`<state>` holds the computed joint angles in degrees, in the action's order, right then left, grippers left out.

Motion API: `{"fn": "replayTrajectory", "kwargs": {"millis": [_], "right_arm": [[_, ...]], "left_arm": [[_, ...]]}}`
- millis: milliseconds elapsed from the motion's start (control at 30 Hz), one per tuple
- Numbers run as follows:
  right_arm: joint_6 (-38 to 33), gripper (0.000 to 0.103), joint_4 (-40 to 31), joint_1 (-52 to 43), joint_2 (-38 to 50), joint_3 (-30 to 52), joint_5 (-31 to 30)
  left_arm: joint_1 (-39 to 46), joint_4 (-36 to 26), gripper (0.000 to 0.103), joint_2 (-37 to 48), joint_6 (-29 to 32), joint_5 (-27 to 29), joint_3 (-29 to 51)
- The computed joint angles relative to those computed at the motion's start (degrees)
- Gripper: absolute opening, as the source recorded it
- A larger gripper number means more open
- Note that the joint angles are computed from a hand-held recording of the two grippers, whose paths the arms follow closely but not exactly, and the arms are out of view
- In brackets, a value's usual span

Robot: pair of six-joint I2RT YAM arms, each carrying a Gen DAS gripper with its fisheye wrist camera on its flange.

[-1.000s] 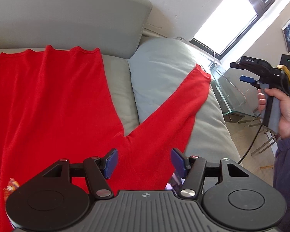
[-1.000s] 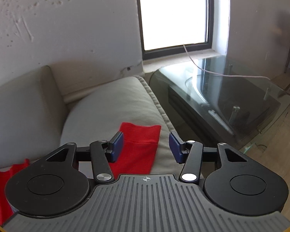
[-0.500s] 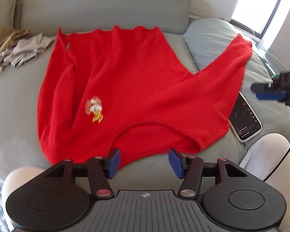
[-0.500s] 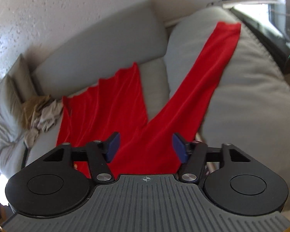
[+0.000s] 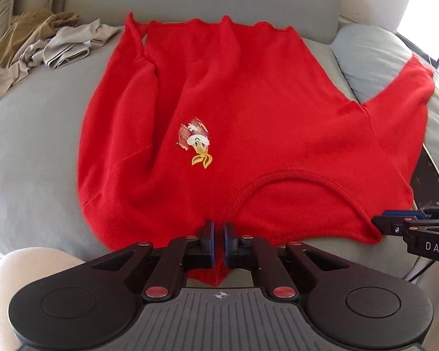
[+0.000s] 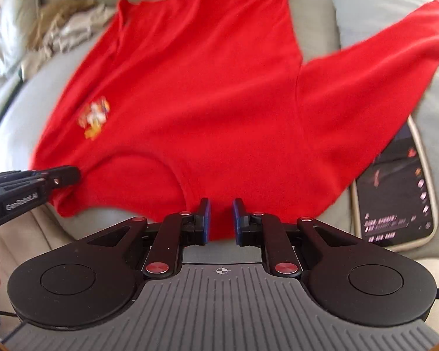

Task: Fold clothes

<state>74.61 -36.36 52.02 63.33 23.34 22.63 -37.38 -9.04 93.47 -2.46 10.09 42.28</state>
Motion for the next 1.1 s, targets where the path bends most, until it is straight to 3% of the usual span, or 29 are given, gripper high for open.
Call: {"fn": "replayTrajectory", "kwargs": {"millis": [100,167,267,300,400,500,600,667,800,900,1033,1100], "right_arm": [[0.45,0.017,-4.45,2.97,0.17,1.86,-1.33],[0.90,0.017,-7.84,2.06,-4.65,2.68,-2.70],[1.74,0.021,-12.87,1.97,-13.52,5.40,1.47],[0.64,0.021,-15.16,1.86,-14.80,7.96,3.63],[-6.80,0.032,-18.61,-0.93,-15.17,16.24,7.75],[-18.65,0.039,-16.98,-6.82,-11.52,24.84,7.36],[-31.12,0.049,-12.25,-13.36,-4.46,32.50,3.79],[-38.64,0.050,-8.85,-17.44,2.64,38.04,1.69],[-49.89,0.050,-3.84,-25.80,20.29,49.01,-1.20],[-54.90,0.046,-2.46,-31.11,35.01,59.13,-4.58],[-57.35,0.040,-0.22,-35.82,53.17,74.27,-10.16],[-58.51,0.040,0.61,-37.22,61.38,82.68,-12.32]], "left_arm": [[3.35,-5.26,0.007,-1.61,2.95,5.21,1.16],[7.10,-7.01,0.008,-4.72,3.12,8.23,1.91],[12.12,-7.24,0.026,-9.69,2.64,11.05,3.83],[13.86,-7.16,0.037,-10.62,1.90,12.44,4.99],[17.12,-6.71,0.046,-11.65,-2.12,14.46,9.58],[16.95,-3.13,0.066,-10.74,-7.78,11.07,13.66],[15.54,2.07,0.069,-5.30,-11.97,6.40,18.35],[15.52,3.82,0.069,2.28,-15.53,5.50,23.41],[16.16,4.07,0.059,18.09,-22.27,5.99,36.10],[17.01,2.00,0.049,29.64,-24.30,7.23,46.93],[18.82,-0.26,0.049,40.48,-24.56,6.11,59.05],[20.28,2.05,0.049,44.69,-26.12,5.91,62.22]]}}
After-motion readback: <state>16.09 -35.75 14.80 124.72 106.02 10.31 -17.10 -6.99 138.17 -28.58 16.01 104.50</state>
